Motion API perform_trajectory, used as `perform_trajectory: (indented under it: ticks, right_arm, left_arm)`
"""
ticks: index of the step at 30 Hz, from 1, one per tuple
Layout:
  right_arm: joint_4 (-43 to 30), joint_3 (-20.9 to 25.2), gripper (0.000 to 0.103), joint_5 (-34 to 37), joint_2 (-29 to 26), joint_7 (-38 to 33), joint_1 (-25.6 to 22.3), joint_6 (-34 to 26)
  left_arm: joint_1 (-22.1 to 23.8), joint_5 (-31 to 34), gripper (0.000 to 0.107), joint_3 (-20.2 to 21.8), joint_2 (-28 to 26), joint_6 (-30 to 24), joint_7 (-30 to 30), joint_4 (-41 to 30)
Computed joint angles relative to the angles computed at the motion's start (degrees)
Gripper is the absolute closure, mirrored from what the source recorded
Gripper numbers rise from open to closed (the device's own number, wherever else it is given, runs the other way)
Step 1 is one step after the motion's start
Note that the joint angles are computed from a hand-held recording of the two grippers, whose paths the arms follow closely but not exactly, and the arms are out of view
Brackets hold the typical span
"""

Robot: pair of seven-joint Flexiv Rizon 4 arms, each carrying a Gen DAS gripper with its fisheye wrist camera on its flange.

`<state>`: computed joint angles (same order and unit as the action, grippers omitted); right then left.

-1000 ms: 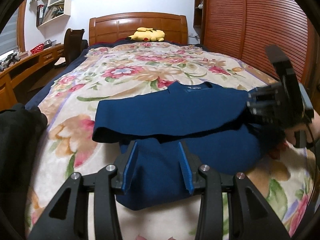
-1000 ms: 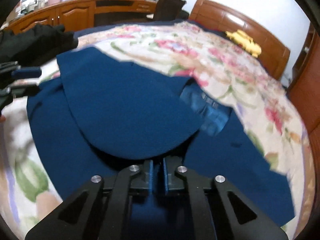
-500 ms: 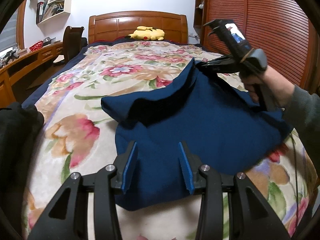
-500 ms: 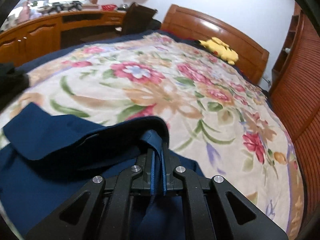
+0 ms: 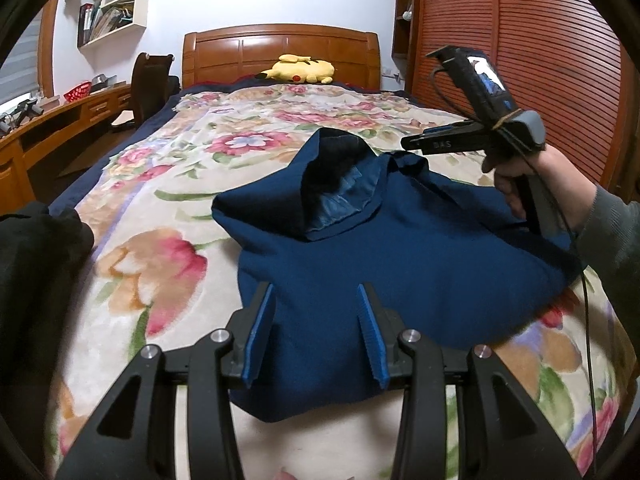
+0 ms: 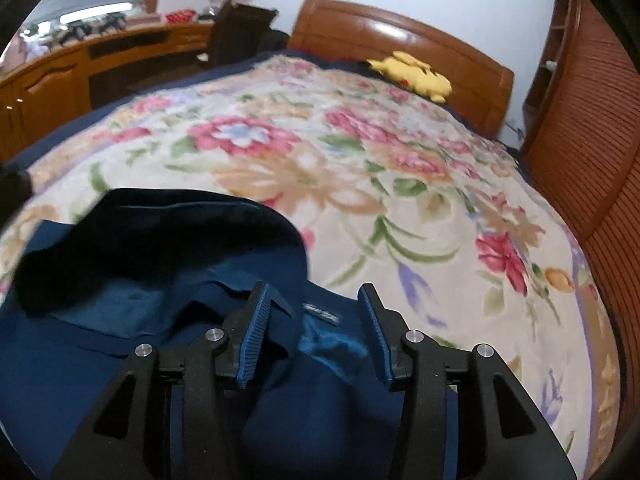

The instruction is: Fold large clothes

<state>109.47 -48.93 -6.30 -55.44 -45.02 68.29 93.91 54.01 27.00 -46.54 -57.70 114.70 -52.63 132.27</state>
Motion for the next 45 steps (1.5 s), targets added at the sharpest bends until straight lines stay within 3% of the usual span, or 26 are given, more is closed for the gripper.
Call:
perform_trajectory:
  ticks: [3,5,10,13,19,22,23,24,25,28,31,33,35,41,44,45]
  right_arm:
    - [0.32,-1.58,0.057,0.37,-0.52,-0.21,2.65,1.15]
    - [-0.26,0.03,0.057,0.78,0.12,-1.16,2.33,2.57]
    - [-3.65,8.33,0.057,-0.19,1.89,-4.95,-1.85,4.62]
    - [-6.93,15.76,0.057,-1.37,2.54,-7.52,-6.45,5.28]
    - [-12.84,26.60,0.057,-5.94,2.23,-10.58,-13.73,2.22]
    - [-16.20,30.15,0.057,-9.66,1.64,-10.63,-16.43,-4.82]
    - [-17.28,31.65,0.063,-10.79,1.39,-10.69,-17.66,-6.61]
    - [-17.60,32.06,0.083,-11.70,1.23,-10.42,-18.11,-7.36]
    - [-18.66,32.78,0.092,-12.88,0.84,-10.55,-18.90,-8.52]
    - [-19.55,31.05,0.100,-15.84,0.51,-9.02,-18.65,-8.73]
    - [-20.83,25.47,0.101,-18.22,-0.63,-4.90,-16.31,-7.20]
    - [-22.00,19.43,0.101,-19.05,-2.12,-0.79,-13.54,-5.81]
    - [-23.18,15.38,0.101,-18.97,-3.49,2.14,-11.98,-3.85]
    - [-28.63,9.58,0.101,-15.54,-7.46,5.42,-10.37,-0.48]
    - [-31.27,13.05,0.101,-15.07,-7.17,4.59,-12.65,-2.49]
    - [-32.15,15.68,0.096,-15.58,-6.45,4.07,-14.16,-4.46]
  left_arm:
    - [0.23,-0.25,0.066,-0.02,0.04,0.05,-0.28,-0.22]
    - [0.27,-0.22,0.066,0.17,0.21,0.33,-0.44,-0.32]
    - [0.64,0.20,0.065,0.94,0.55,1.21,-1.24,-0.85]
    - [1.70,0.43,0.065,0.61,0.21,0.89,-1.75,-1.33]
    - [3.07,0.40,0.065,0.22,-0.30,0.23,-1.94,-2.08]
    - [3.06,0.29,0.065,0.20,-0.32,0.15,-1.87,-2.08]
    - [3.11,0.36,0.065,0.13,-0.37,0.10,-1.77,-2.08]
    - [3.11,0.36,0.065,0.08,-0.38,0.10,-1.69,-2.07]
    - [3.13,0.41,0.065,0.03,-0.44,0.14,-1.60,-2.05]
    - [3.20,0.28,0.064,-0.10,-0.57,-0.11,-1.43,-2.05]
    - [2.94,-0.02,0.064,0.03,-0.42,0.05,-1.55,-1.97]
    - [3.06,0.06,0.064,-0.04,-0.45,0.27,-1.60,-1.93]
    - [3.35,0.13,0.064,-0.33,-0.65,0.03,-1.63,-2.00]
    - [5.53,0.72,0.064,-2.07,-2.02,-0.35,-0.66,-1.63]
    - [6.20,0.53,0.064,-2.60,-2.30,-0.56,-0.41,-1.55]
    - [6.15,0.39,0.064,-2.59,-2.23,-0.46,-0.36,-1.52]
